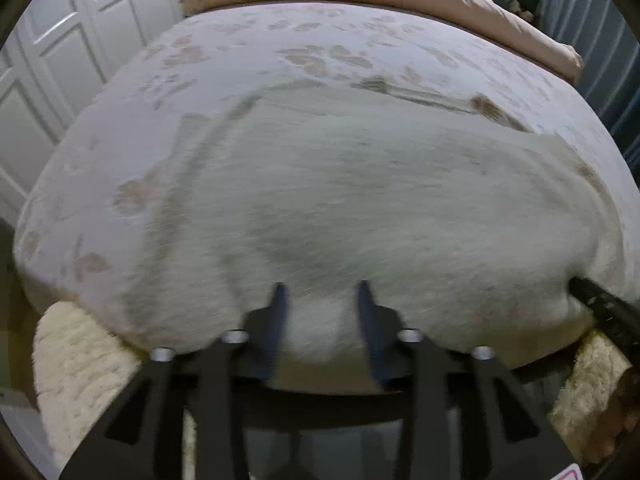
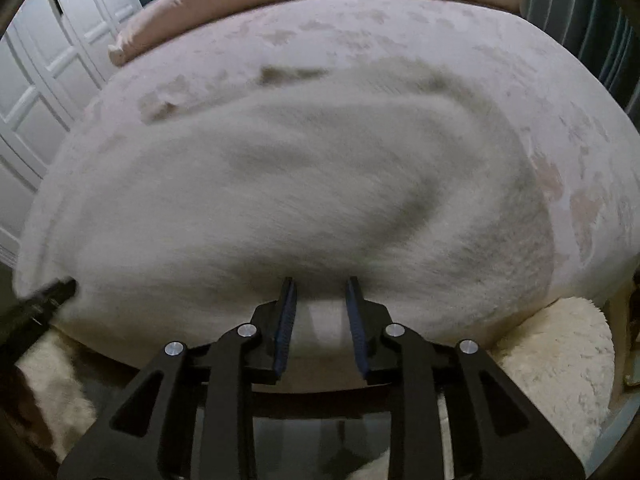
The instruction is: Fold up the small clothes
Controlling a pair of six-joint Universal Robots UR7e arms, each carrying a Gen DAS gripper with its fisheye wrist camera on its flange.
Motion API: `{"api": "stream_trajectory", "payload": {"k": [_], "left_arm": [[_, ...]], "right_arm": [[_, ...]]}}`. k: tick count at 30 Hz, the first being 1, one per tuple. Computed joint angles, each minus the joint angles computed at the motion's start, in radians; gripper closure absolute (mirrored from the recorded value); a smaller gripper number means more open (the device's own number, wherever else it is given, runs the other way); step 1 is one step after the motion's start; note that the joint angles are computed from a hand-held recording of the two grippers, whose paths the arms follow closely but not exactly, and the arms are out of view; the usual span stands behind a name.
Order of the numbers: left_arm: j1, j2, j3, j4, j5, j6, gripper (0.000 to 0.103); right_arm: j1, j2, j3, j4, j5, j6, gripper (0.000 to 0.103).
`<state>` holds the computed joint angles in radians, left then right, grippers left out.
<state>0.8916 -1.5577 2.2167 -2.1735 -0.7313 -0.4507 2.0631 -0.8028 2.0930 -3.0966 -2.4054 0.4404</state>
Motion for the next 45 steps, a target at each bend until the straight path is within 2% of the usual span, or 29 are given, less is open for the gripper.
{"api": "stream_trajectory", "payload": {"k": [1, 3, 7, 12, 16, 21, 25, 27, 29, 34, 37, 43, 44, 45], "left_arm": [[-0.001, -0.018, 0.004, 0.007, 0.003, -0.012, 0.057], [-0.005, -0.054, 0.011, 0.042, 0.037, -0.054, 0.048], [0.024, -0.109, -0.004, 0.130, 0.096, -0.142, 0.047], [0.077, -0.154, -0.032, 0.171, 0.134, -0.202, 0.043], [0.110, -0.169, -0.038, 0.127, 0.111, -0.180, 0.038], [0.158, -0.142, -0.041, 0.041, 0.039, -0.125, 0.031], [0.189, -0.100, -0.047, -0.011, 0.005, -0.102, 0.029], [0.193, -0.081, -0.051, -0.022, 0.012, -0.102, 0.022], [0.199, -0.072, -0.056, -0.030, 0.016, -0.105, 0.020], [0.194, -0.080, -0.067, -0.055, 0.042, -0.114, 0.020], [0.219, -0.051, -0.086, -0.049, 0.015, -0.102, 0.020], [0.249, -0.015, -0.082, -0.139, -0.031, -0.076, 0.015], [0.255, -0.013, -0.085, -0.151, -0.043, -0.073, 0.018], [0.260, -0.012, -0.090, -0.160, -0.066, -0.064, 0.027]], "right_arm": [[0.004, 0.001, -0.005, -0.013, 0.013, -0.015, 0.077], [0.029, 0.015, -0.044, -0.009, 0.035, -0.057, 0.077], [0.039, 0.081, -0.151, 0.032, 0.076, -0.113, 0.077], [0.022, 0.163, -0.277, 0.124, 0.098, -0.121, 0.077], [0.020, 0.218, -0.348, 0.227, 0.063, -0.108, 0.076], [0.028, 0.247, -0.398, 0.324, 0.010, -0.101, 0.074], [0.032, 0.265, -0.410, 0.326, -0.021, -0.122, 0.073], [0.033, 0.270, -0.409, 0.315, -0.029, -0.124, 0.072], [0.034, 0.274, -0.410, 0.307, -0.036, -0.132, 0.072], [0.030, 0.270, -0.407, 0.303, -0.026, -0.143, 0.072], [0.028, 0.270, -0.406, 0.297, -0.021, -0.147, 0.072], [0.025, 0.270, -0.406, 0.291, -0.013, -0.153, 0.071], [0.024, 0.272, -0.405, 0.282, -0.013, -0.159, 0.071], [0.024, 0.273, -0.403, 0.276, -0.013, -0.162, 0.071]]}}
